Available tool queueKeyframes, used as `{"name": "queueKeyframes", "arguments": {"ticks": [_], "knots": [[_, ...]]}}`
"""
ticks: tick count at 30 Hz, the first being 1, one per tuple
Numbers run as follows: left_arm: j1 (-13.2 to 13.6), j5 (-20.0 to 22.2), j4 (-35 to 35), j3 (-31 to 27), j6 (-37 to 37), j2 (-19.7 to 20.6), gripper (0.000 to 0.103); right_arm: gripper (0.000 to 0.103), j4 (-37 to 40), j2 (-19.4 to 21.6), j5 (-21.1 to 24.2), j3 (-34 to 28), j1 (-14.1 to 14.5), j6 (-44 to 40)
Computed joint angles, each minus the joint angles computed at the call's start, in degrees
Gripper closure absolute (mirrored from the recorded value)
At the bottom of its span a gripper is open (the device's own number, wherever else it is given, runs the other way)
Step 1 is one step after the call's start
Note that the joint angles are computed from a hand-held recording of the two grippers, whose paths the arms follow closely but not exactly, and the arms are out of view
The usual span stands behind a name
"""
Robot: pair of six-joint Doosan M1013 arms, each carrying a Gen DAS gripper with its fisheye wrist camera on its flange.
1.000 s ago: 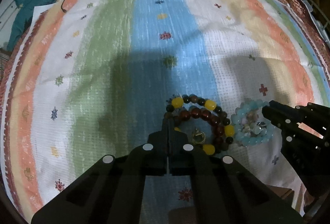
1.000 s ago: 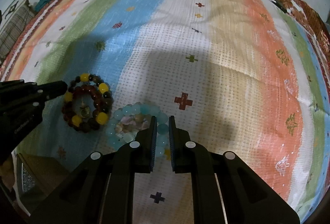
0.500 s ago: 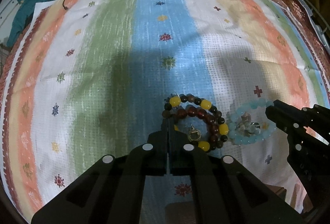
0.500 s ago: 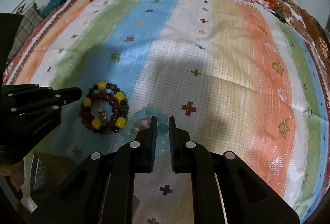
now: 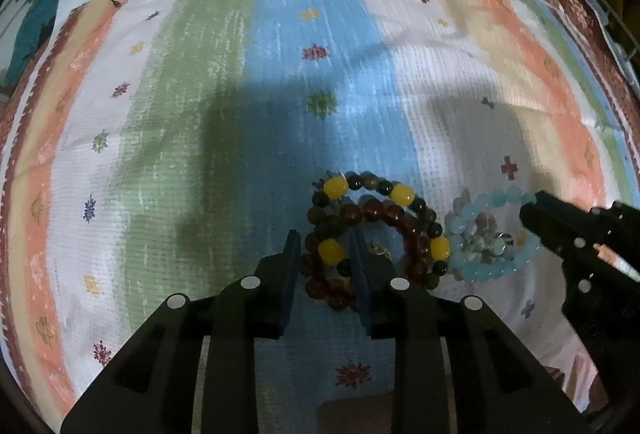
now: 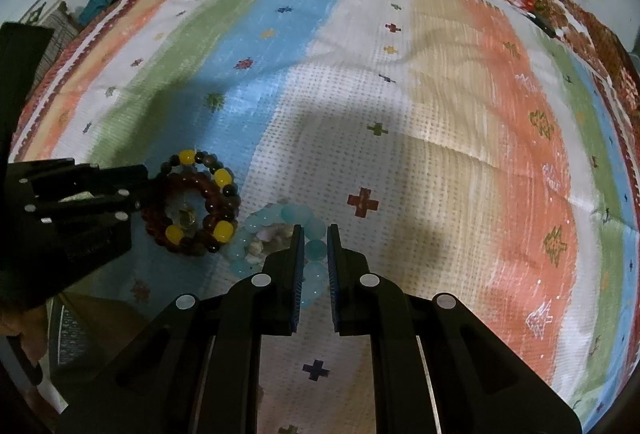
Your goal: Organize jewelry
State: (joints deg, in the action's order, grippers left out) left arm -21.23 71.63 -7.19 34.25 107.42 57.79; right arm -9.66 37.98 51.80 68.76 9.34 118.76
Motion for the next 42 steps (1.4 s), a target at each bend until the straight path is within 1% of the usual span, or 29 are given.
{"name": "queueKeyframes", "arguments": {"ticks": [3, 6, 8, 11, 19, 26, 29, 31, 35, 42], "knots": [[-0.2, -0.1, 0.5, 0.3, 0.5, -0.1, 0.086, 0.091, 0.0, 0.1, 0.1, -0.1, 0.0, 0.0], [-0.6, 0.1, 2.0, 0.5, 1.5, -0.1, 0.085, 0.091, 0.0, 0.1, 0.1, 0.0, 0.0, 0.0], [-0.7, -1.2, 2.9, 1.3, 0.9, -0.5, 0.091, 0.091, 0.0, 0.1, 0.1, 0.0, 0.0, 0.1], [-0.5, -1.2, 2.8, 1.3, 0.2, -0.5, 0.091, 0.091, 0.0, 0.1, 0.1, -0.1, 0.0, 0.0], [-0.4, -4.2, 1.8, 4.0, 0.8, -2.4, 0.091, 0.091, -0.1, -0.2, -0.5, 0.3, 0.1, -0.6], [0.2, -4.7, -0.8, 5.0, 1.2, -3.9, 0.091, 0.091, -0.6, -1.7, -2.0, 1.0, 0.6, -0.4], [0.4, -4.9, -1.9, 5.7, 1.0, -4.7, 0.091, 0.091, -3.0, -2.4, -2.2, 1.2, 1.2, 0.7], [0.4, -5.9, -2.4, 6.8, 1.6, -5.7, 0.091, 0.091, -4.9, -2.9, -2.3, 1.7, 1.5, 2.1], [0.5, -8.5, -3.2, 9.3, 2.8, -7.9, 0.091, 0.091, -4.6, -4.1, -3.1, 3.0, 1.5, 3.4], [0.9, -10.2, -3.8, 11.9, 3.2, -9.9, 0.091, 0.091, -4.7, -5.9, -4.5, 4.7, 1.8, 5.5]]}}
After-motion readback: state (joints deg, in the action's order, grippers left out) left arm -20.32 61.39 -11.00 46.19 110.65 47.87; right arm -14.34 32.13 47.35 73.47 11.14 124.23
